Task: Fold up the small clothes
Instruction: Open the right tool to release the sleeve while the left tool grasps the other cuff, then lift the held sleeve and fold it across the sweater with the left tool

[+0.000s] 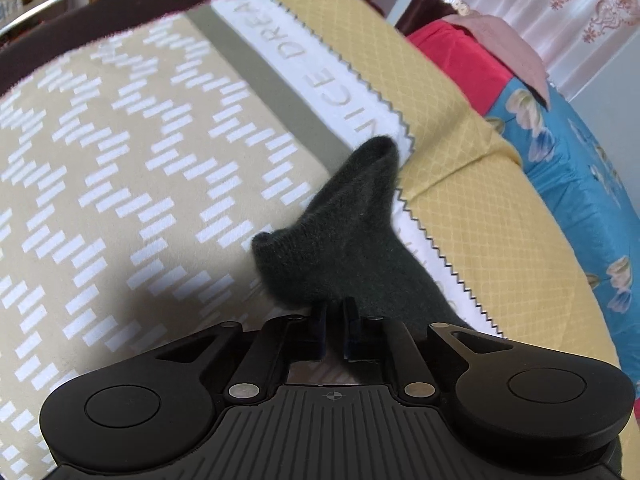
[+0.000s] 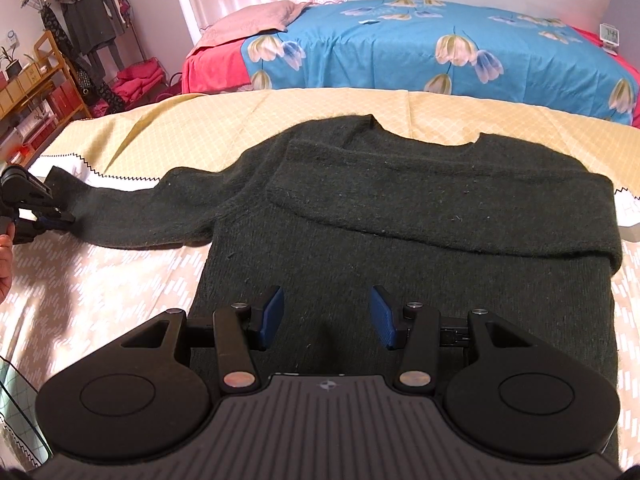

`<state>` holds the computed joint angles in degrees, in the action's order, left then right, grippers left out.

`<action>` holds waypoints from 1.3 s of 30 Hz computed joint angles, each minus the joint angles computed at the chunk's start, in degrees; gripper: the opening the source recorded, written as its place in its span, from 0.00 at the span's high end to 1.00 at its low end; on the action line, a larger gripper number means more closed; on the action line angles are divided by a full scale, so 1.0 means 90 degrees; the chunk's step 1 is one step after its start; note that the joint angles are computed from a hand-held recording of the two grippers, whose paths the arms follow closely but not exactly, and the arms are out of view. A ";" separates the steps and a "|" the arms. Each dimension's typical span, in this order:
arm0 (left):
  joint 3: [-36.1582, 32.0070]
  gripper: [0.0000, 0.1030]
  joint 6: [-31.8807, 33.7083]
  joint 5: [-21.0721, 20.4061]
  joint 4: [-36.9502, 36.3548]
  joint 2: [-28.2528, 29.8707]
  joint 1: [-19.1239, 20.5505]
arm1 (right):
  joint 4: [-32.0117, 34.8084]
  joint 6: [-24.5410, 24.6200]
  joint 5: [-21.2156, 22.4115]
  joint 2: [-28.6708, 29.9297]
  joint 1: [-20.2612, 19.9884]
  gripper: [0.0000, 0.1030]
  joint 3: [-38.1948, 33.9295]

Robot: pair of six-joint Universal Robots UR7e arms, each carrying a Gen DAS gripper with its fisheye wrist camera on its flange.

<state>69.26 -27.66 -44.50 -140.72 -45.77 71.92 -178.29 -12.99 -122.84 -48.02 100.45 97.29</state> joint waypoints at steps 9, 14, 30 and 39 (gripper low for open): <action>0.0091 0.60 0.1506 -0.0178 -0.0973 0.0002 -0.0580 | -0.0145 0.0020 0.0124 -0.0077 -0.0014 0.49 0.0076; -0.0075 0.60 0.2246 -0.0526 -0.1191 0.0197 -0.0947 | -0.0266 0.0031 0.0177 -0.0205 -0.0039 0.49 0.0226; 0.0894 0.00 -0.0525 0.0469 0.0081 -0.0307 -0.0226 | -0.0202 0.0429 -0.0025 -0.0572 -0.0266 0.47 0.0613; 0.0102 0.00 0.0129 0.0494 -0.0357 0.0205 -0.0109 | -0.0052 0.0088 -0.0057 -0.0419 -0.0148 0.47 0.0380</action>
<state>70.17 -26.50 -40.06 -143.93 -43.93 70.93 -178.76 -12.20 -123.35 -51.79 99.12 100.71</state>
